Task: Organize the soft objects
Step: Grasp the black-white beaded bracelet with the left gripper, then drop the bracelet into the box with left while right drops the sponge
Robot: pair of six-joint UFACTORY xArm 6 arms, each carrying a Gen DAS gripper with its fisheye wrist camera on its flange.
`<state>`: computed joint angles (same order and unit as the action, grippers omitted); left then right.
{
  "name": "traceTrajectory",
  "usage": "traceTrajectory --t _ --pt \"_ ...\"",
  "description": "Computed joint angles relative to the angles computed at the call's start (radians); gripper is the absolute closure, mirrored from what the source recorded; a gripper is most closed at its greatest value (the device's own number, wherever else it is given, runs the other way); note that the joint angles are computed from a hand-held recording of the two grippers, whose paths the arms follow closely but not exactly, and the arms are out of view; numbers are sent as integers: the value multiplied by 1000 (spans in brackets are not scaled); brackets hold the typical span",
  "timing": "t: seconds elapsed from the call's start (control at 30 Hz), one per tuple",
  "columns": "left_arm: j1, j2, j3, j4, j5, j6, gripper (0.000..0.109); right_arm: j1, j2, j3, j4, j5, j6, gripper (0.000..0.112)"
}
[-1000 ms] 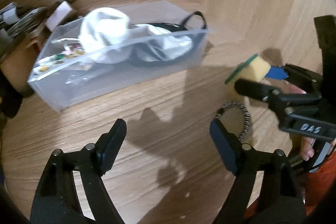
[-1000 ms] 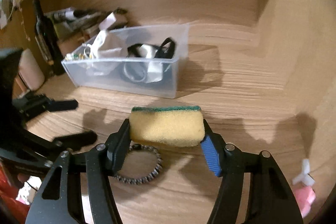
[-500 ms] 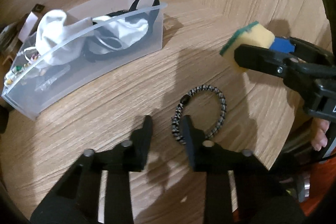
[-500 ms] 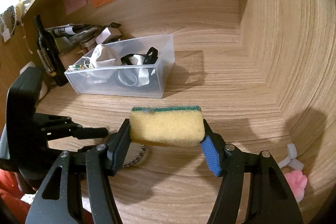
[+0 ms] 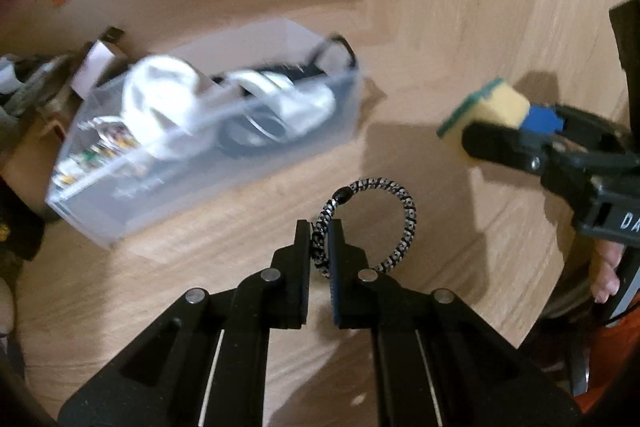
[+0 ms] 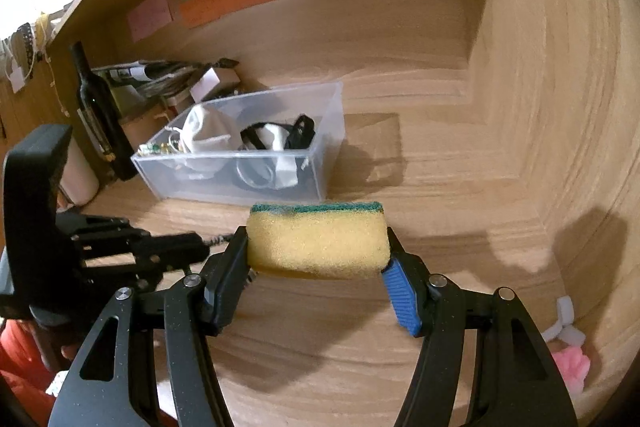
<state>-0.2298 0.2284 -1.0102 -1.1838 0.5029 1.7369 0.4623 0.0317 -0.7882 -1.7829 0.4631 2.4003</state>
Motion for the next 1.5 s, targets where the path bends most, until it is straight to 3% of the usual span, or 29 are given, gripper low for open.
traceTrajectory --t 0.47,0.77,1.03,1.23,1.5 --pt "67 -11 -148 -177 24 43 101 -31 51 -140 -14 7 -126 53" --pt "87 106 -337 -170 -5 -62 101 -64 116 -271 -5 -25 -239 53" --pt "90 275 -516 -7 -59 -294 101 -106 259 -421 62 -126 -350 53" --pt "101 421 -662 194 -38 -531 101 -145 368 -503 226 -211 -513 53" --pt "100 467 -698 290 5 -600 101 -158 437 -540 367 -235 -656 52"
